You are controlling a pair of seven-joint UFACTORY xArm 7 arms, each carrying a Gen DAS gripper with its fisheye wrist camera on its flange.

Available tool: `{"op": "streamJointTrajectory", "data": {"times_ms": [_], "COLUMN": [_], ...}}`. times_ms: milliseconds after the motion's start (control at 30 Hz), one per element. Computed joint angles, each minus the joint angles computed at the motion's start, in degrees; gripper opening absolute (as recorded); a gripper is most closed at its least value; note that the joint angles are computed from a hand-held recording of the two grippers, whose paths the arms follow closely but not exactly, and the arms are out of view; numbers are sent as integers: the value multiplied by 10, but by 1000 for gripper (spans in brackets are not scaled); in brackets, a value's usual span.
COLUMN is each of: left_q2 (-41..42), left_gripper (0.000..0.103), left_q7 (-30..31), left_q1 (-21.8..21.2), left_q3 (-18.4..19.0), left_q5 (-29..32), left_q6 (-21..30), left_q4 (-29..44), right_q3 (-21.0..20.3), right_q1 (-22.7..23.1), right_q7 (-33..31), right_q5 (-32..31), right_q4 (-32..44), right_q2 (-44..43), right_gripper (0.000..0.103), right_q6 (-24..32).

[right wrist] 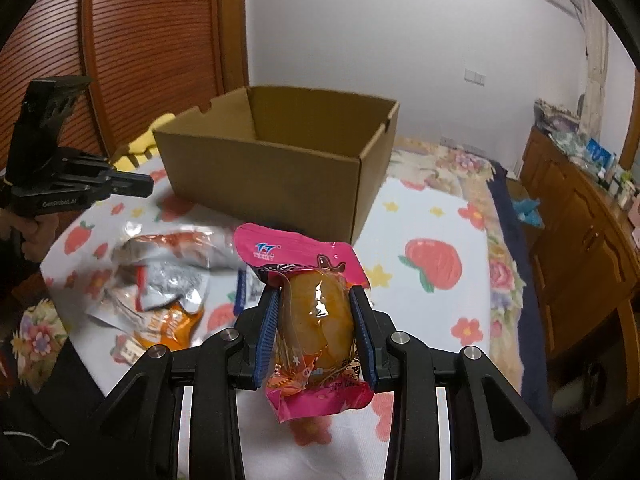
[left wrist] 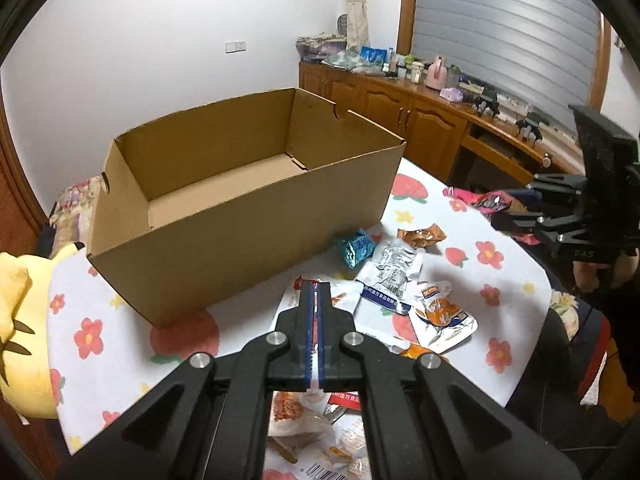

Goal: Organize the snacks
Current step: 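Lift both held snacks and carry them over the cardboard box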

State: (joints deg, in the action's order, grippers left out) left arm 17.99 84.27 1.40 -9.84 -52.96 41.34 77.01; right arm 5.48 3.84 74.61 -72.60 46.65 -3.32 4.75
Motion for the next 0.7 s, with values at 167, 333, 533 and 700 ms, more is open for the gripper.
{"op": "streamJointTrajectory", "data": {"times_ms": [167, 333, 533, 700], "left_q2": [26, 69, 111, 133], "left_gripper": [17, 40, 45, 60], "left_q7": [-44, -79, -107, -133], "left_q1": [-15, -22, -15, -19], "left_q3": [5, -1, -20, -21], "left_q5": [49, 106, 181, 234], "left_q6": [-21, -51, -47, -23], "left_q4": [10, 29, 62, 92], "right_q3": [2, -2, -11, -18], "right_q1": [2, 1, 0, 0], "right_q7": [7, 21, 31, 41], "right_q5": [-13, -23, -31, -39], "right_q4": [4, 2, 1, 3], "right_q2": [-1, 6, 13, 21], "right_gripper": [35, 35, 35, 35], "right_q6": [1, -9, -18, -23]}}
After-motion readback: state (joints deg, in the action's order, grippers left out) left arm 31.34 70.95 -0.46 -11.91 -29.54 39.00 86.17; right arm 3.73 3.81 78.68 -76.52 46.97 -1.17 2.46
